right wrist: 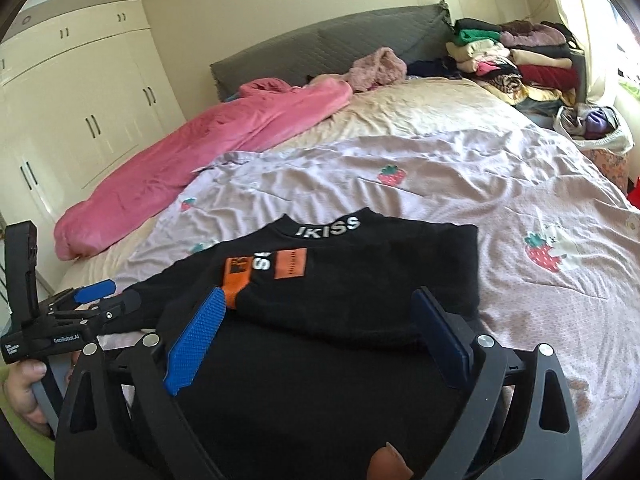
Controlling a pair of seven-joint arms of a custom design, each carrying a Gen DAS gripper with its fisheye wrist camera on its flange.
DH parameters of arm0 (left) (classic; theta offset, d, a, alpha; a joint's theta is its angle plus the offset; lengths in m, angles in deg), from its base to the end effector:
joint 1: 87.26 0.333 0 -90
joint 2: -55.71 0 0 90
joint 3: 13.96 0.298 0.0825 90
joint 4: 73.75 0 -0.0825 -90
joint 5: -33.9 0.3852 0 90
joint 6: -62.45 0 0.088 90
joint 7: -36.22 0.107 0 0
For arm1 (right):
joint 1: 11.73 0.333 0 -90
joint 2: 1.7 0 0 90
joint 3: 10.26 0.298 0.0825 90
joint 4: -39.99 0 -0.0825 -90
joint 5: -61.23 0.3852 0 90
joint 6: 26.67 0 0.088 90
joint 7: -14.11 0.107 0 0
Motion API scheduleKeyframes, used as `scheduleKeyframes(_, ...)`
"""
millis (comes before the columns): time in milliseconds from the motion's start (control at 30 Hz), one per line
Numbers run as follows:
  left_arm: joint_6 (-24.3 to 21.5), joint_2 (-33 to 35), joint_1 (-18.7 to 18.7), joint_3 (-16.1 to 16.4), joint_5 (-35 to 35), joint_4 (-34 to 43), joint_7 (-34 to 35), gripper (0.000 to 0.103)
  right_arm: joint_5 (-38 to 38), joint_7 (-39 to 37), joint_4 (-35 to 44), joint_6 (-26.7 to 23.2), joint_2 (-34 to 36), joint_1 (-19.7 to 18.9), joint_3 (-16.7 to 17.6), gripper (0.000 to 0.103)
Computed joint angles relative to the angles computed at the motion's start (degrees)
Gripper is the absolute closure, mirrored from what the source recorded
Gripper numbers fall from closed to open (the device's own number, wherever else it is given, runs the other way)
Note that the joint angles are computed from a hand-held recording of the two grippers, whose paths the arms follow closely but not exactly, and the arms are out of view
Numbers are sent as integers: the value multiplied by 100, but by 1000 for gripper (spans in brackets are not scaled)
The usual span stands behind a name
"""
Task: Fold small clothes
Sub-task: 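Move the left tool to the other orange-cuffed sleeve and grasp the cuff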
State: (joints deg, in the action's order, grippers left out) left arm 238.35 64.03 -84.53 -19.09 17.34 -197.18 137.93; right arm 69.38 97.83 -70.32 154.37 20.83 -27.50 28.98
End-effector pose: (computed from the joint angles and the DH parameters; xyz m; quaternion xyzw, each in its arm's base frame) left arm 0.6030 -0.0009 0.4031 -0.6677 0.6415 -0.2932 0.2382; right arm 0.6289 0.2079 0.4178 -0.6935 0.5585 -0.1533 0.4285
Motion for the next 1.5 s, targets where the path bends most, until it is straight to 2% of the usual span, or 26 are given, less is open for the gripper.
scheduleKeyframes(200, 152, -193, 131, 116, -45, -283, -96, 10, -28, -101, -27, 37, -44, -70, 253, 9)
scheduleKeyframes(233, 175, -233, 115, 212, 55, -345, -238, 10, -46, -107, -23, 23, -56, -49, 268, 9)
scheduleKeyframes(300, 216, -268, 100, 332, 259, -409, -473, 10, -73, -109, -6, 6, -72, 41, 217, 9)
scheduleKeyframes(567, 288, -358, 448, 323, 0, -574, -379, 10, 3, -299, 168, -131, -46, 445, 11, 9)
scheduleKeyframes(700, 292, -372, 544, 443, 67, -635, -502, 10, 31, -498, 306, -215, 11, 637, -45, 9)
scheduleKeyframes(900, 368, -418, 776, 559, 62, -754, -634, 10, 209, -795, 685, -540, 214, 1123, -321, 9)
scheduleKeyframes(1033, 547, -430, 1022, 546, -250, -830, -485, 10, 239, -882, 949, -781, 377, 1648, -747, 9)
scheduleKeyframes(1167, 583, -417, 894, 1064, 440, -875, -1241, 10, 245, -863, 1099, -922, 473, 2147, -1195, 9)
scheduleKeyframes(1367, 487, -270, 1158, 1192, 603, -766, -1652, 10, 220, -906, 1181, -927, 537, 2492, -1453, 9)
scheduleKeyframes(1500, 436, -57, 1378, 1124, 385, -602, -1655, 10, 136, -902, 1245, -941, 603, 2644, -1551, 9)
